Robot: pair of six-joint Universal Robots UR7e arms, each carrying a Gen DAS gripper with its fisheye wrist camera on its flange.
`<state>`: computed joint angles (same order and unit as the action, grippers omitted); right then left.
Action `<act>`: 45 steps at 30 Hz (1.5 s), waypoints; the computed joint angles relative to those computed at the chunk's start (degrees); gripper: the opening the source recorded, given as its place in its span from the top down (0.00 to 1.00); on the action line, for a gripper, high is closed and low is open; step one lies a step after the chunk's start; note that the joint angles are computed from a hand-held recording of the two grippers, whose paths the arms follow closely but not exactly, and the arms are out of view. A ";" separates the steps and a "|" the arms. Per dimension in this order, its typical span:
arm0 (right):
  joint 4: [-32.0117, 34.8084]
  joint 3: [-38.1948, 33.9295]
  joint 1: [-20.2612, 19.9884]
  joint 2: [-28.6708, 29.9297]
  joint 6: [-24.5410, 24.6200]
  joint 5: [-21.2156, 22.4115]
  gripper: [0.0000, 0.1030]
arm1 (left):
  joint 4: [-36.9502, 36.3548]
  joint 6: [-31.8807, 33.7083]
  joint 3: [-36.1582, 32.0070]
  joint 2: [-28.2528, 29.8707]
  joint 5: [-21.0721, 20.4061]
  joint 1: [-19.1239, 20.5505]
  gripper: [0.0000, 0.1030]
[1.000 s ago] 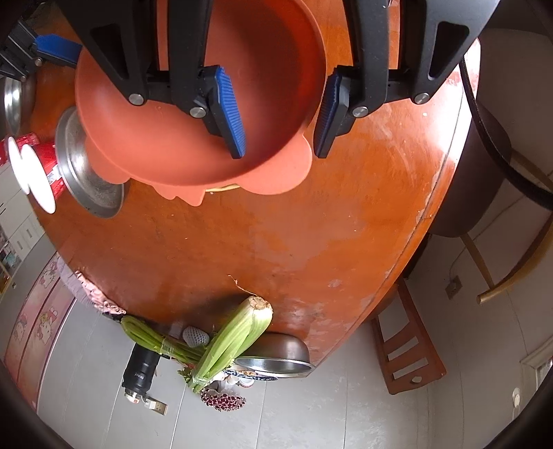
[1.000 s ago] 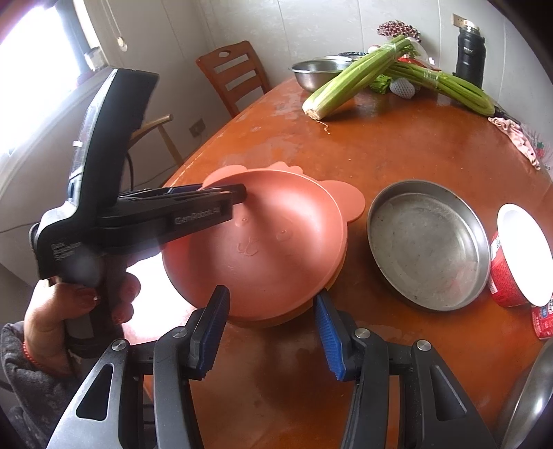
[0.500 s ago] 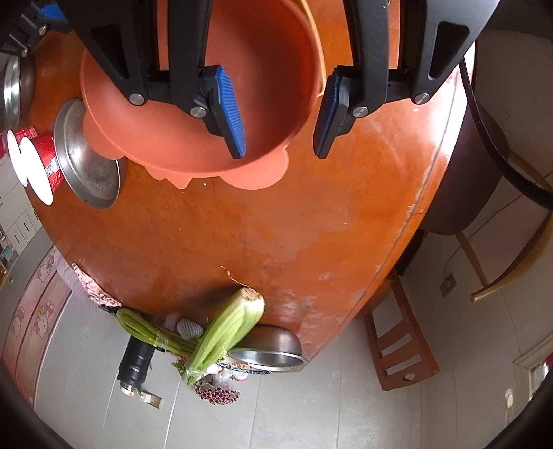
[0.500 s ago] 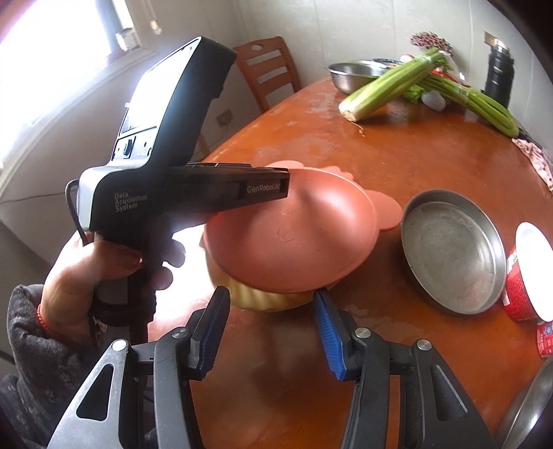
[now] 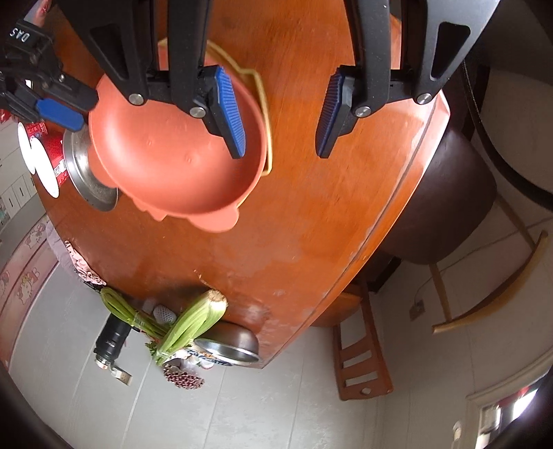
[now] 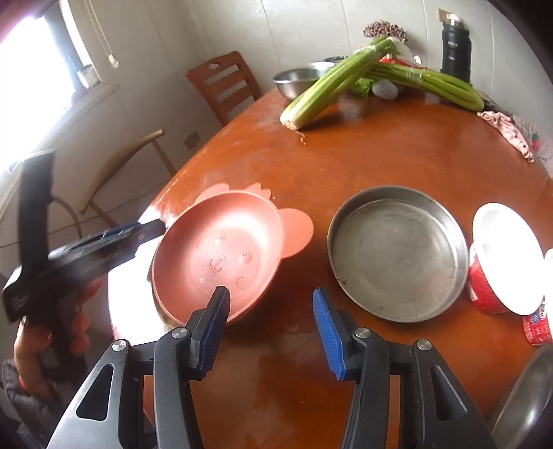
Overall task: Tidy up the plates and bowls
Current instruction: 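Lower the orange plate into the shell bowl and open the left gripper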
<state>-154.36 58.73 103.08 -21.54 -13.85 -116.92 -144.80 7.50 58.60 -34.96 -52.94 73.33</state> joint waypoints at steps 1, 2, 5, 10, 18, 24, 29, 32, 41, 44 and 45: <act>0.19 -0.63 0.11 0.55 -0.59 -0.30 0.49 | 0.21 -0.44 0.73 -0.47 -0.60 0.15 0.59; 0.25 -1.10 0.23 1.02 -1.09 -0.59 0.49 | 0.81 -0.88 1.18 -0.88 -1.56 0.37 0.59; 1.01 -2.83 0.36 2.53 -2.58 -0.49 0.49 | 3.36 -2.05 1.32 -1.10 -3.43 0.71 0.59; 0.91 -2.01 0.96 2.87 -4.89 -0.56 0.49 | 4.93 -1.95 1.04 -0.49 -4.31 0.53 0.59; -0.45 -0.62 1.63 2.98 -8.25 -1.77 0.49 | 8.03 -2.06 -0.08 0.03 -5.50 0.68 0.59; 0.38 1.57 2.00 1.93 -8.94 -0.56 0.49 | 9.80 -2.30 -0.46 0.14 -5.68 0.64 0.59; 0.92 2.73 2.36 1.54 -10.28 0.38 0.49 | 10.59 -3.22 -0.30 -0.11 -6.19 0.57 0.58; 1.70 2.87 2.36 1.41 -10.68 1.55 0.49 | 10.84 -3.44 -0.46 0.08 -6.14 0.41 0.58; -3.05 6.70 1.94 -1.57 -9.28 1.47 0.49 | 10.71 -4.62 -1.71 1.63 -3.03 -0.50 0.58; -5.28 8.75 1.67 -3.18 -8.52 1.68 0.49 | 9.50 -4.91 -1.14 1.46 -1.13 -1.06 0.58; -5.84 9.33 1.61 -3.62 -8.33 1.71 0.49 | 8.57 -4.68 -0.61 1.21 -0.50 -1.31 0.58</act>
